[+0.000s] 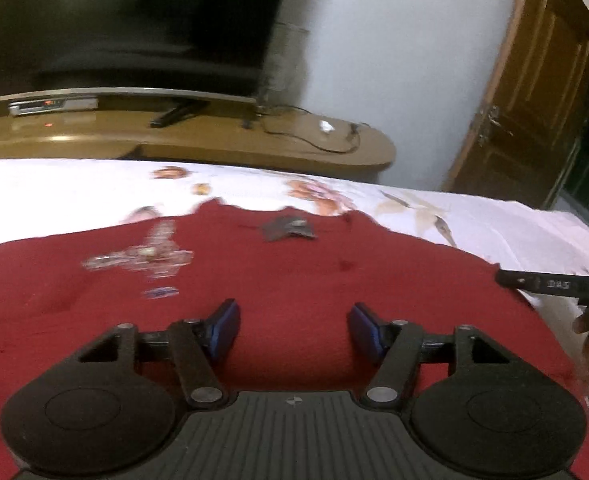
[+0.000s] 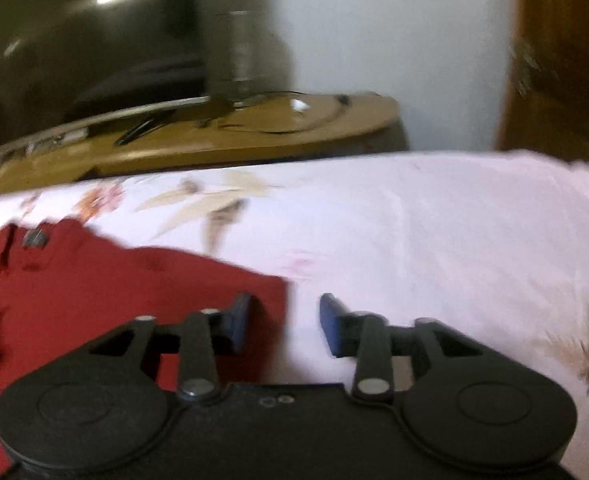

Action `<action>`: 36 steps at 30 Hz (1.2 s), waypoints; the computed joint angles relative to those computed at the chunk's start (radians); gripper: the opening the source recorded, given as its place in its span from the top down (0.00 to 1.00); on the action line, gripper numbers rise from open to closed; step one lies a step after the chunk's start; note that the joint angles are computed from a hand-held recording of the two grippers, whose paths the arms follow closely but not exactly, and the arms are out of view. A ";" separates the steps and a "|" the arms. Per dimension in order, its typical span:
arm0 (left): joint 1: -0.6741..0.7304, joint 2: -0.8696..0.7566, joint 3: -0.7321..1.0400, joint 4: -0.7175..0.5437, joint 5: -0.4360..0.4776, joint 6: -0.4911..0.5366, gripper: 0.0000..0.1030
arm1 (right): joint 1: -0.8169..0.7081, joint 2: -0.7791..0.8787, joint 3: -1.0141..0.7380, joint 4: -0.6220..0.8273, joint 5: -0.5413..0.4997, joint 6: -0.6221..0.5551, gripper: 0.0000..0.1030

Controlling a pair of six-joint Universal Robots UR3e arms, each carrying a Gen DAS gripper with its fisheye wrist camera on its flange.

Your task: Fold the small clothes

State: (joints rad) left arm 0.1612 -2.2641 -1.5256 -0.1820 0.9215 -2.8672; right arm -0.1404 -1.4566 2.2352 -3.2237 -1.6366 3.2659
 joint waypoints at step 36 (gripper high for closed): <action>0.938 -0.413 0.714 -0.512 -0.306 -0.441 0.73 | 0.652 -0.729 0.234 0.657 -0.565 0.661 0.50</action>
